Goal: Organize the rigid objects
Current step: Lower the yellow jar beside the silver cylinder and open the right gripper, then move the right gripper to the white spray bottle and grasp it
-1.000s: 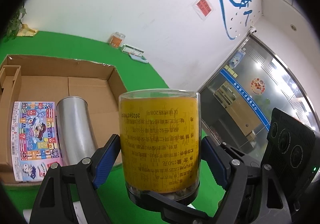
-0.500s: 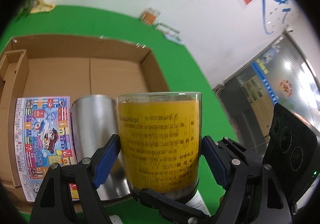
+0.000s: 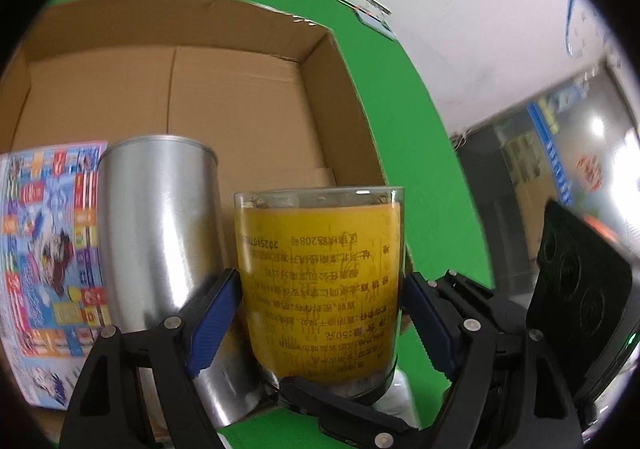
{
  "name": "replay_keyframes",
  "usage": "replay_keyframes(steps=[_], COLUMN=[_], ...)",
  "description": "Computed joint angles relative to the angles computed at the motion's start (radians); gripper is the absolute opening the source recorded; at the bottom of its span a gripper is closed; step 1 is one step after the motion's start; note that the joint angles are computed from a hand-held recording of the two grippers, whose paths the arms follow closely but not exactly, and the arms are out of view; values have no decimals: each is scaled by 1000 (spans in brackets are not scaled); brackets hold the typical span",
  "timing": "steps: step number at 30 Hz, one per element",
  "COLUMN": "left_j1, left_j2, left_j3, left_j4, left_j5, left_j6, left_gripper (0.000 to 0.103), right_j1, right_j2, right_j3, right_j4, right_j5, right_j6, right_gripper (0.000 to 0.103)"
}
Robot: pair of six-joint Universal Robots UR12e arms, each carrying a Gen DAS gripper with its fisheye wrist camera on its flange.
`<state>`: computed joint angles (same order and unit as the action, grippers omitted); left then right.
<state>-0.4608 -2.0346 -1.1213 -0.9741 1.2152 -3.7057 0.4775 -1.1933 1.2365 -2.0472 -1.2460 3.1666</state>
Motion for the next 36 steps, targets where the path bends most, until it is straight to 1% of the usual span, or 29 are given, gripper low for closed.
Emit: replay_keyframes(steps=[5,8,10,13,14,15,16,17,19,20,21,23,24,25,26,27,28,29,30,31,32,33,34,35,36], left_j1=[-14,-14,-11,-9,-11,-15,-18,-18,-23,-29,-36,-52,-59,-69,-83,-99,-121,-149,-176,-202,-219,-236,-248,-254,-253], left_j2=[-27,-33,-28,-16,-14,-18,-17,-21,-22,-18,-7,23,37,60,86,105,121,138,151,160,163,170,178,190,204], left_j3=[66,84,82,70,74,84,87,97,100,95,80,31,11,-25,-67,-98,-129,-165,-198,-227,-240,-252,-265,-281,-301], left_j4=[-109,-141,-151,-149,-155,-160,-161,-168,-161,-147,-127,-43,-1,59,133,187,248,329,400,462,483,479,465,437,415], left_j5=[28,25,33,46,69,93,118,128,141,168,196,268,301,338,392,458,541,636,714,783,822,849,851,813,752], left_j6=[33,22,6,8,15,19,19,17,23,33,43,46,49,53,52,49,53,71,98,131,150,155,143,109,68], left_gripper=[83,83,83,82,79,79,79,79,79,79,79,79,79,79,79,81,81,82,85,87,90,91,91,91,91], right_j1=[-19,-23,-27,-38,-40,-40,-39,-39,-39,-40,-43,-42,-41,-39,-35,-32,-21,-9,8,19,30,37,43,47,47], right_j2=[5,6,15,29,35,42,45,46,42,35,21,-2,-27,-62,-105,-129,-167,-193,-228,-250,-277,-297,-325,-347,-364], right_j3=[-9,-12,-26,-44,-52,-64,-71,-74,-62,-49,-25,8,41,89,146,180,232,271,322,354,395,426,468,503,529], right_j4=[66,87,127,190,207,230,240,244,222,207,185,134,79,1,-98,-154,-244,-310,-381,-416,-458,-486,-518,-536,-543], right_j5=[43,44,48,77,85,87,82,82,101,111,129,130,111,84,47,16,-56,-120,-204,-248,-289,-312,-337,-355,-357], right_j6=[8,2,-5,-26,-27,-33,-30,-28,-23,-20,-15,4,15,23,32,42,66,79,83,80,73,69,67,71,81], right_gripper=[85,84,84,84,84,84,86,88,92,95,96,96,96,96,100,102,102,102,102,102,102,102,102,102,102])
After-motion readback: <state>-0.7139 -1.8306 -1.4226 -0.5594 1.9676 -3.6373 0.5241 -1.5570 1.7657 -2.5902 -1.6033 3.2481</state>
